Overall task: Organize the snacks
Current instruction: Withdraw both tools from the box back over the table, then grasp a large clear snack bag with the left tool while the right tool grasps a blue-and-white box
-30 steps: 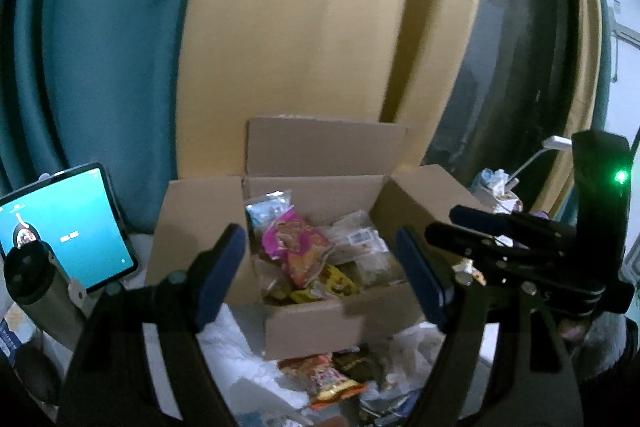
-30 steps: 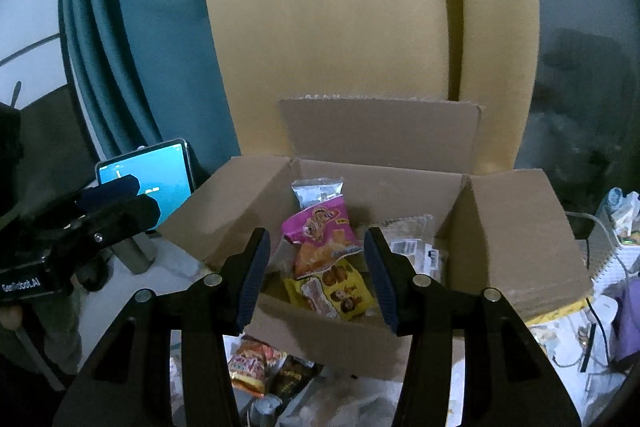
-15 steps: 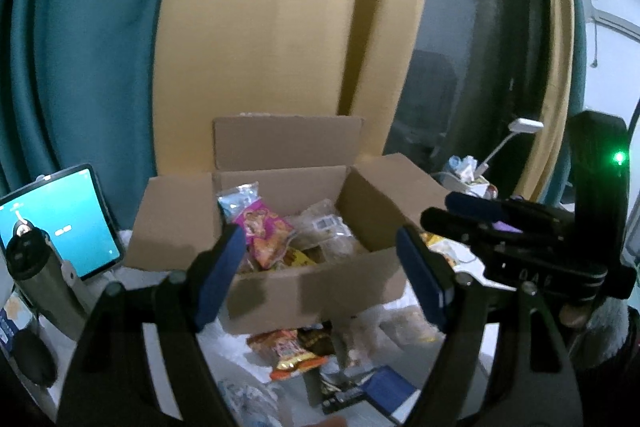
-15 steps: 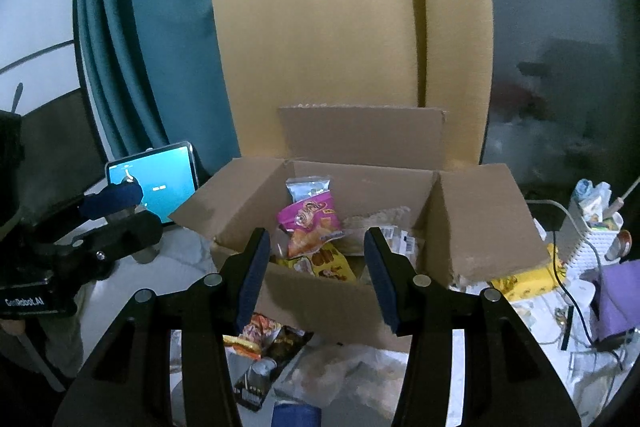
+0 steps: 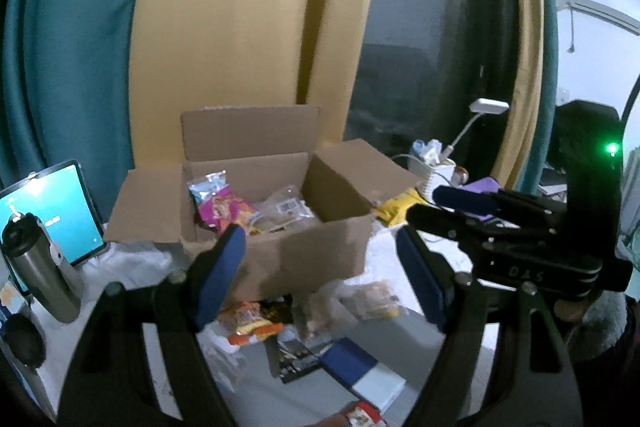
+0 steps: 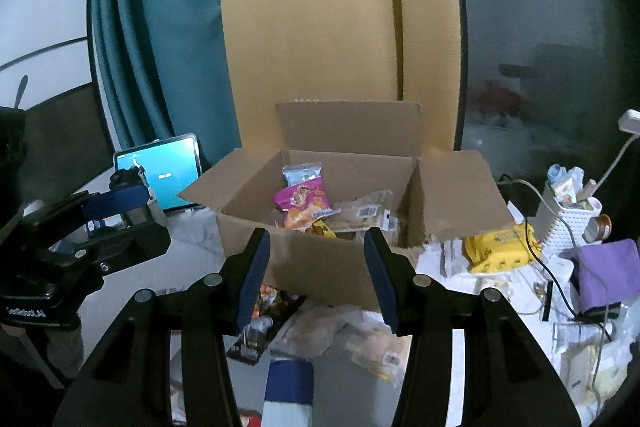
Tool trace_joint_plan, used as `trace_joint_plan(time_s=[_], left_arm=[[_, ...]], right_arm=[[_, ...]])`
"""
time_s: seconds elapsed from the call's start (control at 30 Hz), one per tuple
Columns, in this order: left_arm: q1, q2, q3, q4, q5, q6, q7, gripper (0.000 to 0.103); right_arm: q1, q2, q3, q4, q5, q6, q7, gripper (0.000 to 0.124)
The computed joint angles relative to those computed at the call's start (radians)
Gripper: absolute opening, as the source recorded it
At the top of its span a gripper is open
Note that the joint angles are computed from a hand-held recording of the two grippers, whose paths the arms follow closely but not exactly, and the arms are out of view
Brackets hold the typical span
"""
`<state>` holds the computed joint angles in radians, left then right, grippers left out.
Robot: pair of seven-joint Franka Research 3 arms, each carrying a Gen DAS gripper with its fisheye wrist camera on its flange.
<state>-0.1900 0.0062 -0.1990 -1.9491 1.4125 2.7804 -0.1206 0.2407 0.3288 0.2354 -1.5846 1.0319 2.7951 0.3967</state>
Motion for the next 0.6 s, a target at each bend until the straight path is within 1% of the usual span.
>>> trace_joint_plan(time_s=[0.17,0.37,0.6], left_arm=[[-0.014,-0.005,-0.012,-0.015,0.011,0.001,-0.011,0.079],[-0.029,-0.005,-0.021,-0.040,0.047,0.023,-0.054,0.079],[-0.040,-0.014,-0.025,-0.096,0.050,0.050,-0.076,0.079]], right_arm=[[-0.015,-0.049,0.003,-0.073,0.067,0.003,-0.066,0.052],[-0.008,-0.096,-0.023,-0.148,0.129,0.006,-0.112,0.052],[0.008,-0.155,-0.050,-0.242,0.193,0.033,-0.167,0.052]])
